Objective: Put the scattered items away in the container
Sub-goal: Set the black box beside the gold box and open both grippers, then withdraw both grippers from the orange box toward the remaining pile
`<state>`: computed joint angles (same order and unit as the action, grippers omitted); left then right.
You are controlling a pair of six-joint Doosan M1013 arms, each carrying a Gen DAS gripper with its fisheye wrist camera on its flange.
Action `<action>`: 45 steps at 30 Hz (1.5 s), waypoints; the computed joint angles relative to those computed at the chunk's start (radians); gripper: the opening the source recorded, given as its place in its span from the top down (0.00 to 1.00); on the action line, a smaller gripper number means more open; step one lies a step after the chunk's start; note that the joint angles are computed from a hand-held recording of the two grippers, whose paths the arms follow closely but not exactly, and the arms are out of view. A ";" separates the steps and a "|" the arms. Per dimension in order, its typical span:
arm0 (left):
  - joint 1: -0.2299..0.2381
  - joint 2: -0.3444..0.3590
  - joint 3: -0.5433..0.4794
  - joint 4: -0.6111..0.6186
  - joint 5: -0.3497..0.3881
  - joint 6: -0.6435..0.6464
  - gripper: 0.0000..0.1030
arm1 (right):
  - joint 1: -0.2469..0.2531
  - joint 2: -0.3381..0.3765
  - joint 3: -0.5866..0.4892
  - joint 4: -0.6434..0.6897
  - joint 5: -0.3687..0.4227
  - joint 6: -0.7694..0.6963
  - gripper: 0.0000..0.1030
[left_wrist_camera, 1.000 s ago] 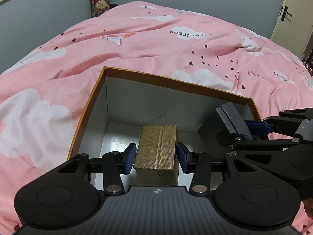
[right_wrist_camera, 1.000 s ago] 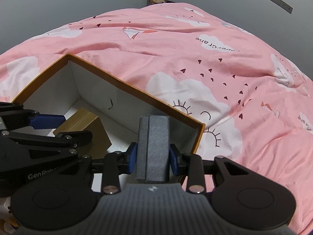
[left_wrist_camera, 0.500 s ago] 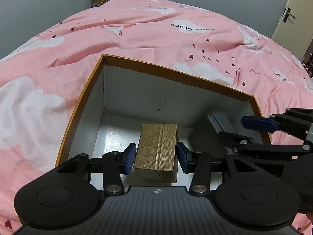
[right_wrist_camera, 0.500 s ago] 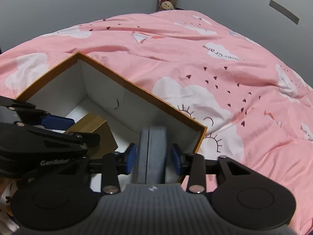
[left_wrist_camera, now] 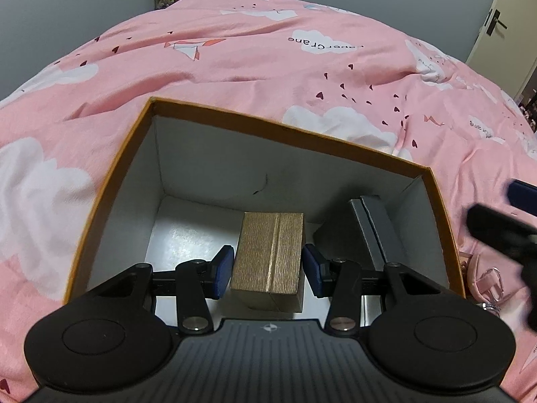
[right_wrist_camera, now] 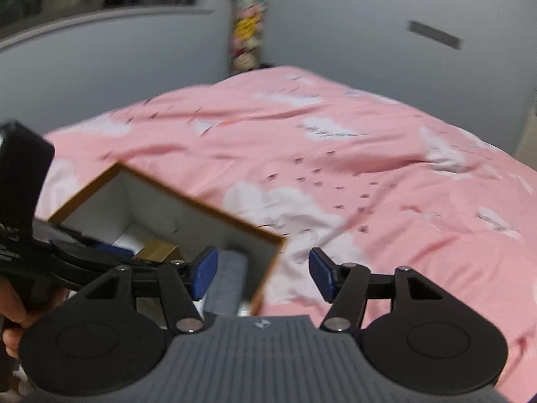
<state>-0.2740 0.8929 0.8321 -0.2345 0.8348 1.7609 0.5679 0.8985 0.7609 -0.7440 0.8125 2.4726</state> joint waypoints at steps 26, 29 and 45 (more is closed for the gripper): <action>-0.004 0.033 -0.041 -0.187 0.043 0.180 0.51 | -0.009 -0.072 0.191 -0.021 0.014 0.291 0.38; -0.001 0.032 -0.043 -0.202 0.065 0.238 0.48 | -0.008 -0.073 0.196 -0.020 0.023 0.297 0.38; -0.017 0.012 0.012 -0.124 0.084 0.419 0.45 | -0.009 -0.065 0.191 0.017 0.037 0.283 0.38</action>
<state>-0.2912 0.9045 0.8441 -0.3583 0.9186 2.1798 0.5585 0.8337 0.9521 -0.7275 0.8494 2.7557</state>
